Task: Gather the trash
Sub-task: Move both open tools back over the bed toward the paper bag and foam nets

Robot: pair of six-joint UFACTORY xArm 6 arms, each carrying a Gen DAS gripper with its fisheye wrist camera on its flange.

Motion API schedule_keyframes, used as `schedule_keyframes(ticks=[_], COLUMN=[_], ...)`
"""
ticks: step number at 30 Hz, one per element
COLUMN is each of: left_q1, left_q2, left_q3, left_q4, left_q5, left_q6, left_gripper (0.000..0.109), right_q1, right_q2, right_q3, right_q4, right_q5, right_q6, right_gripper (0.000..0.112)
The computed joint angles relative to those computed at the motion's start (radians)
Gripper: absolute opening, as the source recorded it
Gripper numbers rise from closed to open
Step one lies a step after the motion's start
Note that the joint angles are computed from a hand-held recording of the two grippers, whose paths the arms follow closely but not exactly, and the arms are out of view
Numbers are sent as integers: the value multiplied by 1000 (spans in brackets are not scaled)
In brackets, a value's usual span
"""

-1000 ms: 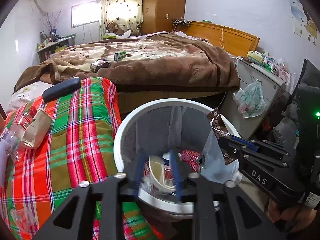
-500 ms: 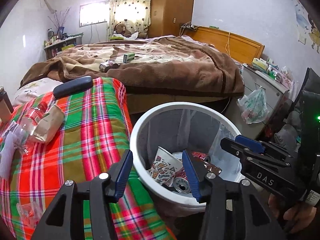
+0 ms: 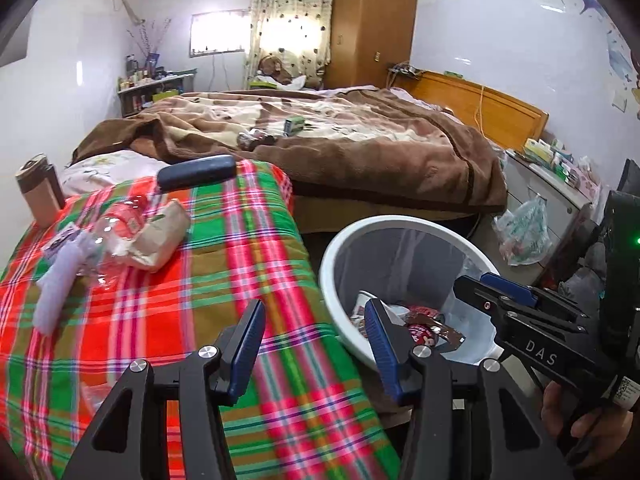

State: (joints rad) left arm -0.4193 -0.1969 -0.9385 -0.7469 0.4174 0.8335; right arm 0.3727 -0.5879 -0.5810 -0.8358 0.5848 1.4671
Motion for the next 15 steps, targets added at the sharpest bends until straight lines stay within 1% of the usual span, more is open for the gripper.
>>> schedule_keyframes(ticks=[7,15], left_q1=[64,174], left_q2=[-29,-19], left_q3=[18,-2], left_q4=[-25,-56], left_q5=[-5,17], left_q6=[29,70], left_gripper=[51,51], right_q1=[32,60], right_q2=[49,147], right_q3=[-45,-126], right_q4=[-33,-57], right_q5=[-15,-56], right_q6=[23,24], right_gripper=[41,42])
